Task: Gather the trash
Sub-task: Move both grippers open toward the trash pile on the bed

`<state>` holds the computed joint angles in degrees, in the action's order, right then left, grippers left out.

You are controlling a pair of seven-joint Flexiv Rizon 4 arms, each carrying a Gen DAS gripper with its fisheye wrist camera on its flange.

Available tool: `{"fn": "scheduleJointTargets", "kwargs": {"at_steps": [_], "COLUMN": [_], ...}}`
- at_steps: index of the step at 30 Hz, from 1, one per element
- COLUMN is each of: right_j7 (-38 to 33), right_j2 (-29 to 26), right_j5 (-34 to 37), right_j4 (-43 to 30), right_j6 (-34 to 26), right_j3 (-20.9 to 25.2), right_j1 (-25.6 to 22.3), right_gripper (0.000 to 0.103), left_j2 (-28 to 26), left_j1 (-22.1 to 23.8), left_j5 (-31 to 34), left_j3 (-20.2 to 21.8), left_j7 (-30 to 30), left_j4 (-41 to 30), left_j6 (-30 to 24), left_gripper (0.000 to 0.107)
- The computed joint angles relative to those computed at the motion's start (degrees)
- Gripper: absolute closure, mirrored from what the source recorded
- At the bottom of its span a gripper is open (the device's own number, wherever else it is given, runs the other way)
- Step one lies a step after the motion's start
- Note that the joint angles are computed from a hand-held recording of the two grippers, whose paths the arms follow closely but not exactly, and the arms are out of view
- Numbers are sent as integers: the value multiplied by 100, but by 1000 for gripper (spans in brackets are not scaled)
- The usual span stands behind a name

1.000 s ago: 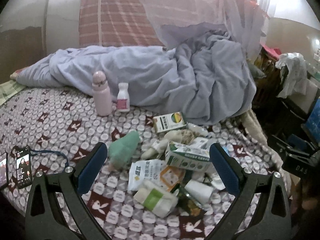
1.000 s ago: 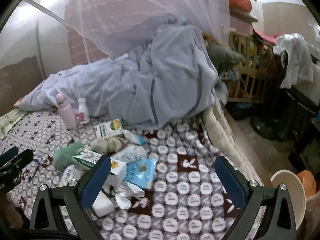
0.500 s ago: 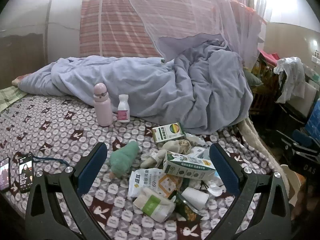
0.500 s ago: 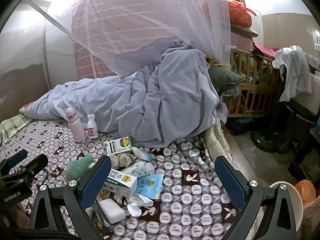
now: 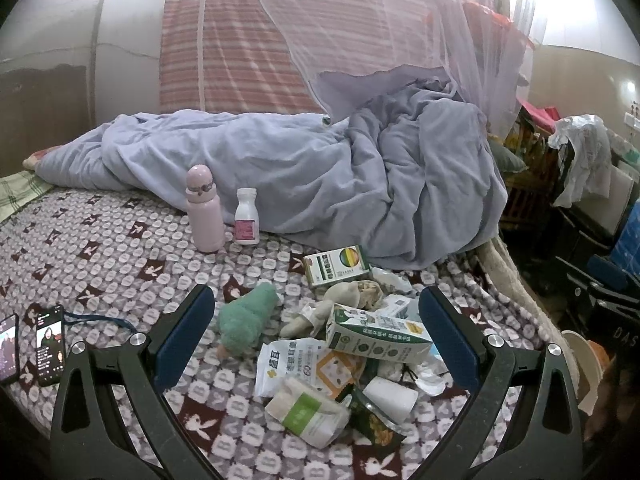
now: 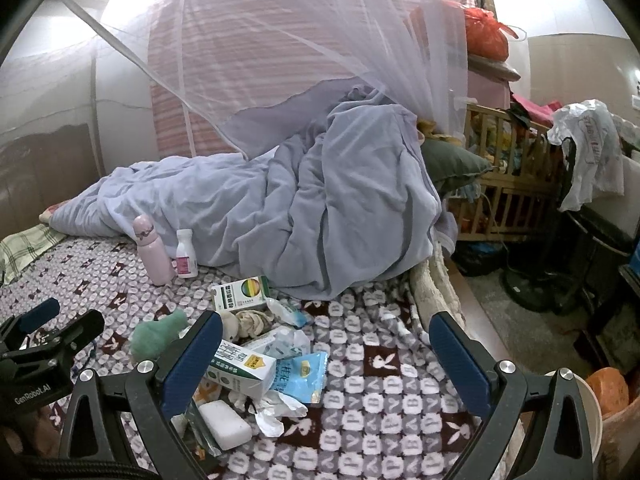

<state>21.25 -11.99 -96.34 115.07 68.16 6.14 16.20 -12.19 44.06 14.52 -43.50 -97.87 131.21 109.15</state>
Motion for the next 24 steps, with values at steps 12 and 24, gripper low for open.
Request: {"fn": "scheduleJointTargets", "kwargs": {"at_steps": [12, 24], "right_j7": [-81, -61], "right_j2": [-64, -109], "right_j5": [145, 124], "right_j4": [-28, -1], "right_j6": [90, 248], "right_j3": [-23, -67], "right_j1": [13, -83], "right_gripper": [1, 1], "left_j2": [-51, -202], "left_j1": [76, -448], "left_j5": [-90, -215], "left_j3": [-96, 394], "left_j7": [108, 222], "left_j4": [-13, -119], "left_j6": [-47, -65], "left_gripper": [5, 5]}}
